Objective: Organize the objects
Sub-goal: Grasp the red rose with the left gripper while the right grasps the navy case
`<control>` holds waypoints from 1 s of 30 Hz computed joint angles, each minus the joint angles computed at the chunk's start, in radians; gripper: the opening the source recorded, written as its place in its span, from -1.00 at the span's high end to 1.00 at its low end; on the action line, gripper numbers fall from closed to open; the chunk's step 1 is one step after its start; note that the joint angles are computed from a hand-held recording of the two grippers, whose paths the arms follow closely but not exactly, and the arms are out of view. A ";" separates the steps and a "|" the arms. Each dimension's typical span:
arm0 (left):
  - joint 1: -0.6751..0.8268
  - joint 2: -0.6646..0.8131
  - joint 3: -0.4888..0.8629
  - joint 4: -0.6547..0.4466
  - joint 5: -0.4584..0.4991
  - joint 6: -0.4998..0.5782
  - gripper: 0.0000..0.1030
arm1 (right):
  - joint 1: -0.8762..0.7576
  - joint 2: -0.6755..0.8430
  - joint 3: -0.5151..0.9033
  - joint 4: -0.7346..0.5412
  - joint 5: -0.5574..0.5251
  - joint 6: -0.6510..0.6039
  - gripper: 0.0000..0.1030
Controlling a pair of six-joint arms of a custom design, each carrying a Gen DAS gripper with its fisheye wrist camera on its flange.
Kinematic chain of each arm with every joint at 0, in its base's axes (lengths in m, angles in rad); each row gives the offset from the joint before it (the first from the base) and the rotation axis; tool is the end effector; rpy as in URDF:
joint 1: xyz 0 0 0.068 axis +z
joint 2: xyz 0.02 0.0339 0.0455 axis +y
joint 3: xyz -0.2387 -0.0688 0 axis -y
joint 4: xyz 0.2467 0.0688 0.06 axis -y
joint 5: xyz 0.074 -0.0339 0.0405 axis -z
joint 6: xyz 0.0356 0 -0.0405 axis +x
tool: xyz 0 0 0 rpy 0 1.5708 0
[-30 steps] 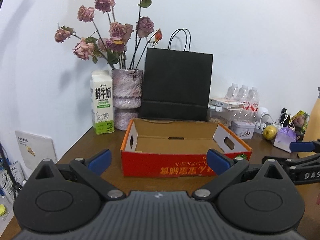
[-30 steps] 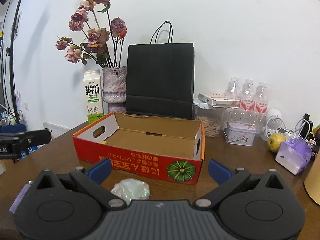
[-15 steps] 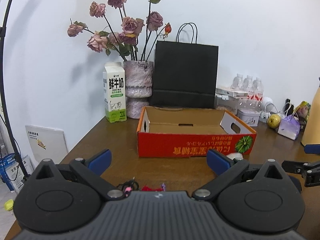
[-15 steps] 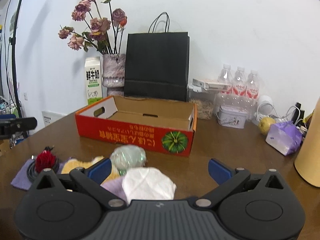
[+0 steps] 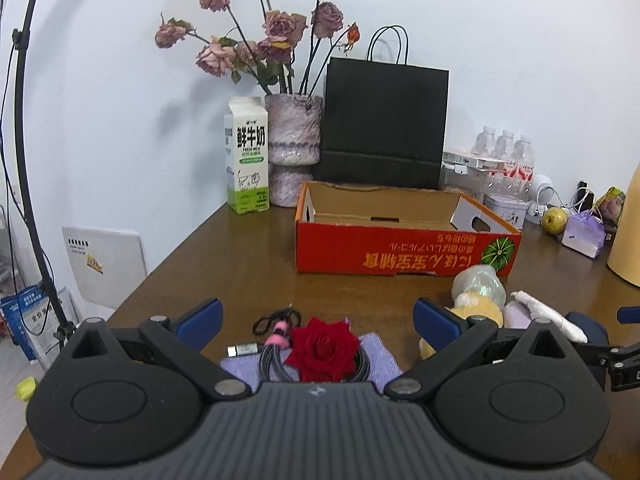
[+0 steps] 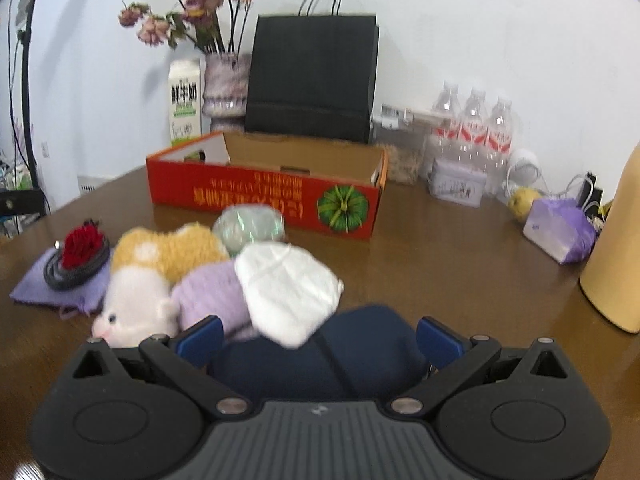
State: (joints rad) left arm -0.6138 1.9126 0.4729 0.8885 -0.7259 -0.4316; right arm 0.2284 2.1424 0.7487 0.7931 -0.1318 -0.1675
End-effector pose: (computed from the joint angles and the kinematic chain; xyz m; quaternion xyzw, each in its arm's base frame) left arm 0.2404 -0.1405 0.0490 -0.0983 0.8284 0.0408 0.5500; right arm 0.3319 0.0820 0.0202 -0.2037 0.8594 0.0724 0.4633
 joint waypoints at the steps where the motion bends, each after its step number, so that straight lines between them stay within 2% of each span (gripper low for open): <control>1: -0.003 0.004 -0.006 0.006 -0.001 -0.008 -1.00 | 0.002 0.007 0.007 -0.009 0.001 0.007 -1.00; 13: -0.010 0.002 -0.054 0.037 -0.007 -0.054 -1.00 | 0.049 0.066 0.101 -0.093 0.087 0.075 -1.00; 20: -0.013 0.009 -0.060 0.031 -0.004 -0.072 -1.00 | 0.011 0.048 0.085 -0.118 0.030 0.040 -1.00; 30: -0.023 0.013 -0.081 0.041 -0.008 -0.094 -1.00 | -0.098 -0.034 -0.033 -0.116 -0.053 -0.048 -1.00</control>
State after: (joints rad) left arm -0.6365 1.9257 0.3914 0.9298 -0.7335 -0.5261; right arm 0.1299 2.1080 0.7159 0.6768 -0.1852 -0.2159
